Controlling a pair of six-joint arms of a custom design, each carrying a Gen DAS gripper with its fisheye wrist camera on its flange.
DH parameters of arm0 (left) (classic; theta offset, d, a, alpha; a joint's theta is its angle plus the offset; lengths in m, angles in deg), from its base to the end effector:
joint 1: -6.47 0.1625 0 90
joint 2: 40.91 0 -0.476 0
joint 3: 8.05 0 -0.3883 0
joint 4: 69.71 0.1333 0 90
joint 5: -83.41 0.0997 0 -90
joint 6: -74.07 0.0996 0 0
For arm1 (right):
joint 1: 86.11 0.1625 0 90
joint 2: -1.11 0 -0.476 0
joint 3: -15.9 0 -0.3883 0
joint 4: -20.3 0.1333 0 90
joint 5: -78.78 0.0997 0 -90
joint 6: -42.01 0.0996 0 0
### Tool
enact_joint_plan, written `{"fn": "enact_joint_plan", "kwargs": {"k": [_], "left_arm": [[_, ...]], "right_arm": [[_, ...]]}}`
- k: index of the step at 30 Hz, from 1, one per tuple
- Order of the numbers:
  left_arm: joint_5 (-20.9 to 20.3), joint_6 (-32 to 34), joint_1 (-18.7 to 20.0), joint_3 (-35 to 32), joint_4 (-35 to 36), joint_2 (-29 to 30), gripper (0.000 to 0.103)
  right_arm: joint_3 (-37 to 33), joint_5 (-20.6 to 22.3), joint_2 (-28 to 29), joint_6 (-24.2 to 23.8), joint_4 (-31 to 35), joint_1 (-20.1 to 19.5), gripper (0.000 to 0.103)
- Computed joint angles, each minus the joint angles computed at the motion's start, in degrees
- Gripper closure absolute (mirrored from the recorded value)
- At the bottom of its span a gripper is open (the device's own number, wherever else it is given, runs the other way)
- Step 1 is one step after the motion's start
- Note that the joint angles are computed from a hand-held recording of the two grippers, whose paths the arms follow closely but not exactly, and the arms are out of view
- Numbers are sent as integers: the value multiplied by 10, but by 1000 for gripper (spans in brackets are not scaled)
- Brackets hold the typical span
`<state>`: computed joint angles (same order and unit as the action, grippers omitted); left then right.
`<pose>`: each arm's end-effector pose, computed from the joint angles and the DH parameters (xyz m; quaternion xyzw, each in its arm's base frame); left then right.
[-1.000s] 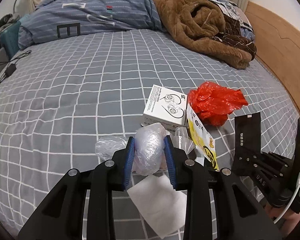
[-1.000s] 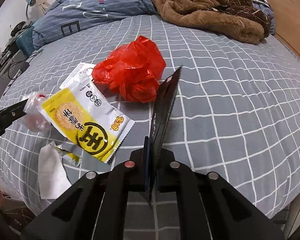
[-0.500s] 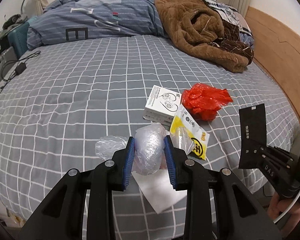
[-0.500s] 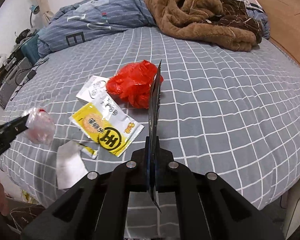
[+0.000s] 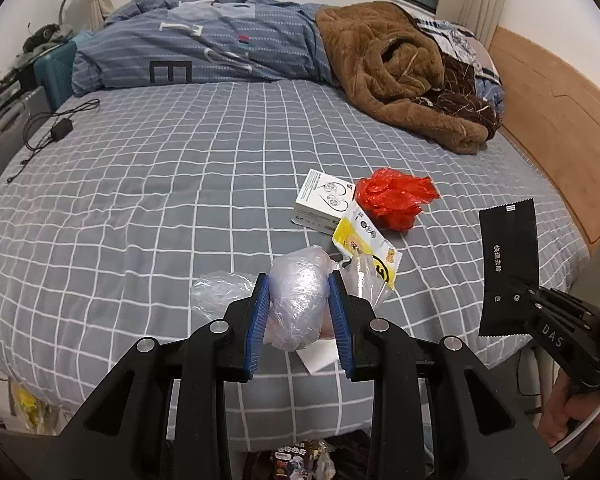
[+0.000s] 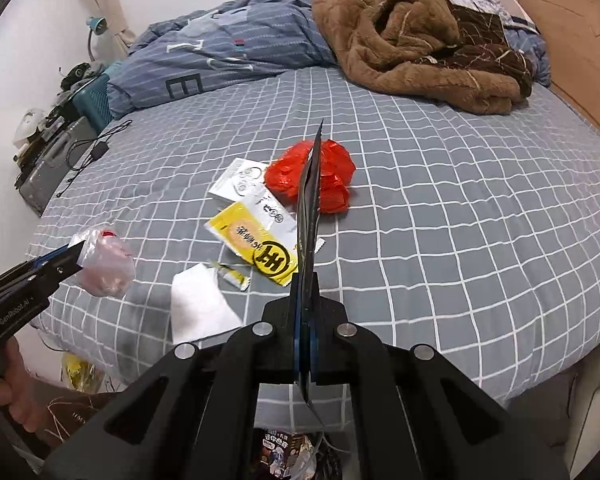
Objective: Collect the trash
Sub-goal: 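Carry the clear wrapper and black sachet down over the bin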
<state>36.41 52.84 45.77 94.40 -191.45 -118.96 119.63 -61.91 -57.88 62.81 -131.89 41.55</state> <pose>-0.3062 -0.5106 0.4083 0.2135 0.9039 -0.2630 0.2611 0.4325 -0.4684 0.2669 0.0667 -0.8932 0.3262 0.3023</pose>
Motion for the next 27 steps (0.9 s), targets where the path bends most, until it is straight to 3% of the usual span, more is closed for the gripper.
{"fn": "enact_joint_plan", "kwargs": {"k": [14, 27], "left_arm": [[3, -60, -49, 34, 62, -66, 74], [-13, -127, -94, 89, 121, -126, 74]], "right_arm": [[16, -6, -15, 38, 51, 52, 101], [52, -13, -23, 104, 91, 99, 101]]}}
